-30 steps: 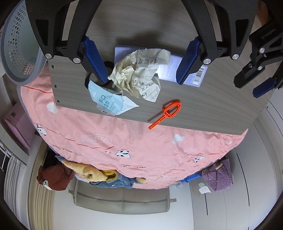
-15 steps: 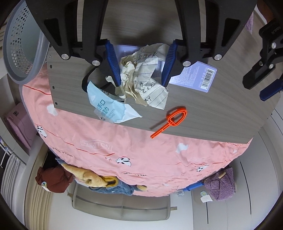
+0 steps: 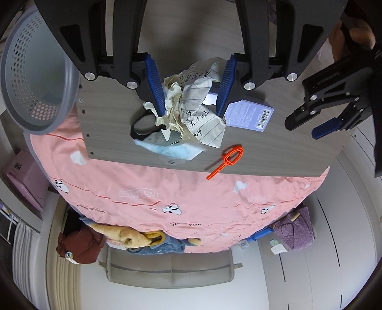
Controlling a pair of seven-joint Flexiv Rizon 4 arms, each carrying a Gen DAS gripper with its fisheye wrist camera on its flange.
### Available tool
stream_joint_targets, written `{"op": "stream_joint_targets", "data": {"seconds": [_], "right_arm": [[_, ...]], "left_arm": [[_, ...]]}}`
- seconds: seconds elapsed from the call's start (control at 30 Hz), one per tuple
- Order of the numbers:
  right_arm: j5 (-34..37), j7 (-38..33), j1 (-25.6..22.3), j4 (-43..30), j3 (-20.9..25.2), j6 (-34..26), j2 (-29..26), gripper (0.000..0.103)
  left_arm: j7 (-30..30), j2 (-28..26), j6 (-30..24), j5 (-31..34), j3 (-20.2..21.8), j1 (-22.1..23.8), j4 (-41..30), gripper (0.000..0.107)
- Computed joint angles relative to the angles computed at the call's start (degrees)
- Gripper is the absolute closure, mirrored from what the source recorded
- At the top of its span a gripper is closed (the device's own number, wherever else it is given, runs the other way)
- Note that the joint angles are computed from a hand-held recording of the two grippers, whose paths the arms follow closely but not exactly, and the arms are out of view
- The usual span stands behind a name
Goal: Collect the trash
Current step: 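Close the right tool on the crumpled white paper and lift it, then carry the paper to the basket with the right tool while the left tool grasps the purple toothpaste box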
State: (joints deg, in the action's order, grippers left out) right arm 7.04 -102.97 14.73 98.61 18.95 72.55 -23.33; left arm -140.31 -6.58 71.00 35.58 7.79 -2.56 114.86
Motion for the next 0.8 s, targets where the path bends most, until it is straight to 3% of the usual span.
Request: {"op": "stream_joint_targets", "data": {"seconds": [0.2, 0.33, 0.8], "right_arm": [[5.27, -2.69, -3.45, 0.64, 1.68, -1.46, 1.94, 0.060], [6.94, -3.62, -3.81, 1.33, 0.92, -1.91, 2.68, 0.060], [12.13, -5.89, -5.41, 1.81, -0.07, -4.23, 3.47, 0.060]], "left_arm": [[5.50, -2.29, 1.29, -2.59, -0.36, 0.26, -1.54, 0.034], [10.99, -4.58, 3.34, -7.34, -0.29, 0.79, -2.23, 0.034], [32.16, -10.56, 3.18, -22.84, -0.10, 3.01, -4.60, 0.034]]}}
